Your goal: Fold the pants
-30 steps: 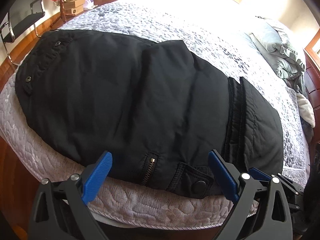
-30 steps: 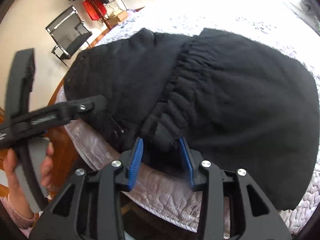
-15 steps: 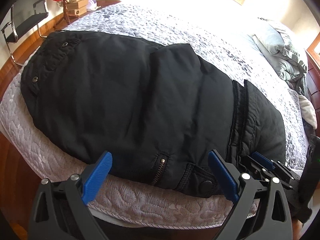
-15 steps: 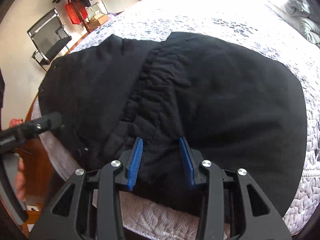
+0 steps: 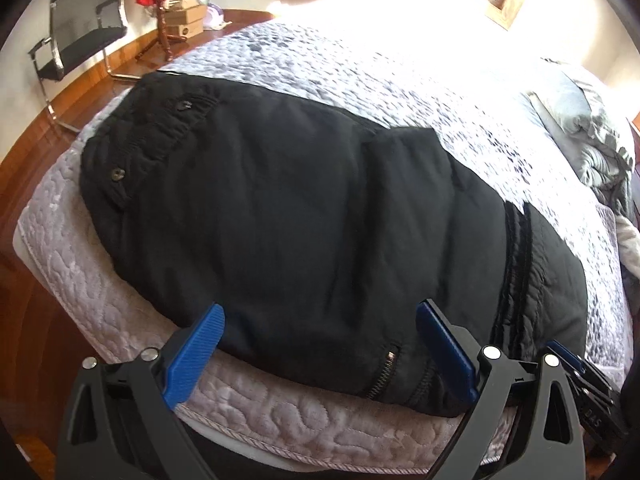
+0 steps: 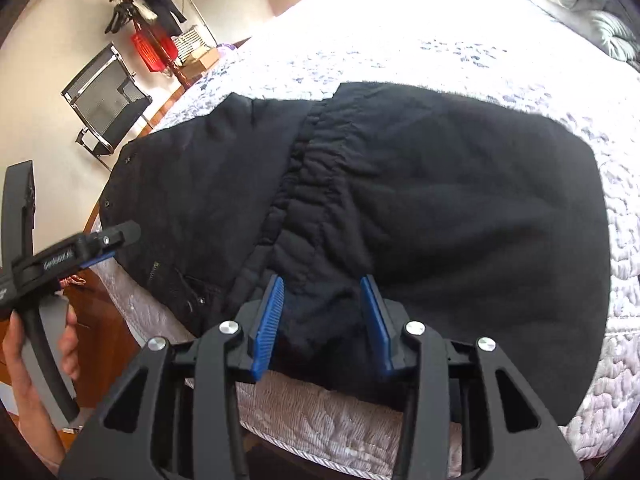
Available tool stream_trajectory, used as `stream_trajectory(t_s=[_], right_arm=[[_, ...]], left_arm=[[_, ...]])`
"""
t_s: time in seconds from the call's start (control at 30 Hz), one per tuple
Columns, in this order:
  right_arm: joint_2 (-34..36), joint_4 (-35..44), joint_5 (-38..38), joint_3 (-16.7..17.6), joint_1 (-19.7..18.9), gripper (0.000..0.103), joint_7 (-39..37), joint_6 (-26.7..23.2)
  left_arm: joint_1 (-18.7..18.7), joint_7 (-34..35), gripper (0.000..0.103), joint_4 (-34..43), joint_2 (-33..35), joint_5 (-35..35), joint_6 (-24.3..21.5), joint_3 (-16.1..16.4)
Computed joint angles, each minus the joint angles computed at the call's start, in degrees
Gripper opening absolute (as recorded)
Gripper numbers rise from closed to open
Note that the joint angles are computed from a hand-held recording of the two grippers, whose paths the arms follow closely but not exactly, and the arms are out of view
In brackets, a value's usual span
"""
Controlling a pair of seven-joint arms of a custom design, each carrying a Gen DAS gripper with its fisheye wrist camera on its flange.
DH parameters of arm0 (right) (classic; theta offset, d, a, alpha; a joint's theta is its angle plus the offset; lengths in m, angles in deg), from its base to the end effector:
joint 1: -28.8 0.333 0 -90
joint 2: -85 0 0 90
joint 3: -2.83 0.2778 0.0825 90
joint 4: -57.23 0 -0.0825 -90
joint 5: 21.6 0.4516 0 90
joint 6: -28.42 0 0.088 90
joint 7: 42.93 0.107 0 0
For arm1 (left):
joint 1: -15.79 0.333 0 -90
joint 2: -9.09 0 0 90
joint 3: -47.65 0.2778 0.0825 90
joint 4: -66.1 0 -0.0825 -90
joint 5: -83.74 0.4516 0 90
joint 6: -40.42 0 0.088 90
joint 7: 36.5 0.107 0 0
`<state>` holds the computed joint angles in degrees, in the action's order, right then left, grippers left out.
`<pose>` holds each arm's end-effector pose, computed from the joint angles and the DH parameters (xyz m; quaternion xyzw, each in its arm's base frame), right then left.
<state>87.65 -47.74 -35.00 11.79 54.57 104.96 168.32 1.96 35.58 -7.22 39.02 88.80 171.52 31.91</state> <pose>0.5616 0.3872 0.5056 -0.5788 0.7614 -0.0873 0.2786 0.7136 -0.3494 0.4675 -0.6224 0.7415 -0.2405 0.0700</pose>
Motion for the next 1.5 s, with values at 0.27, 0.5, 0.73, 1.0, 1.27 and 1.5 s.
stream_trajectory(t_s=[0.27,0.5,0.73,1.0,1.27,1.5], right_arm=[[-1.1,-0.8,0.4,-0.1,-0.2,0.044,0.5,-2.8],[0.2,0.5,0.3,0.0,0.0,0.046,0.0,-5.0],[2.7,4.1,-1.5,0.2,0.6,0.051,-1.9,-9.0],[4.2,5.9,0.3,0.1,0.4,0.052,-3.6,-10.6],[6.0,8.4,-0.3,0.1,0.8,0.053,-4.4,-13.0],[6.5,8.9,-1.3,0.0,1.1,0.053,-3.7,-13.4]], left_arm=[[7.8,-6.8,0.092,-0.1,2.6,-12.1,5.3,-1.2],[11.6,-5.8,0.089,0.7,5.6,-19.4,8.9,-3.9],[8.0,-12.9,0.047,1.0,5.5,-13.2,9.9,-1.1],[3.3,-19.3,0.049,8.6,9.6,-2.9,5.9,1.5],[14.3,-14.2,0.057,-1.8,5.2,-19.6,13.0,-5.9],[21.3,-3.3,0.053,-7.1,2.9,-34.1,13.9,-10.3]])
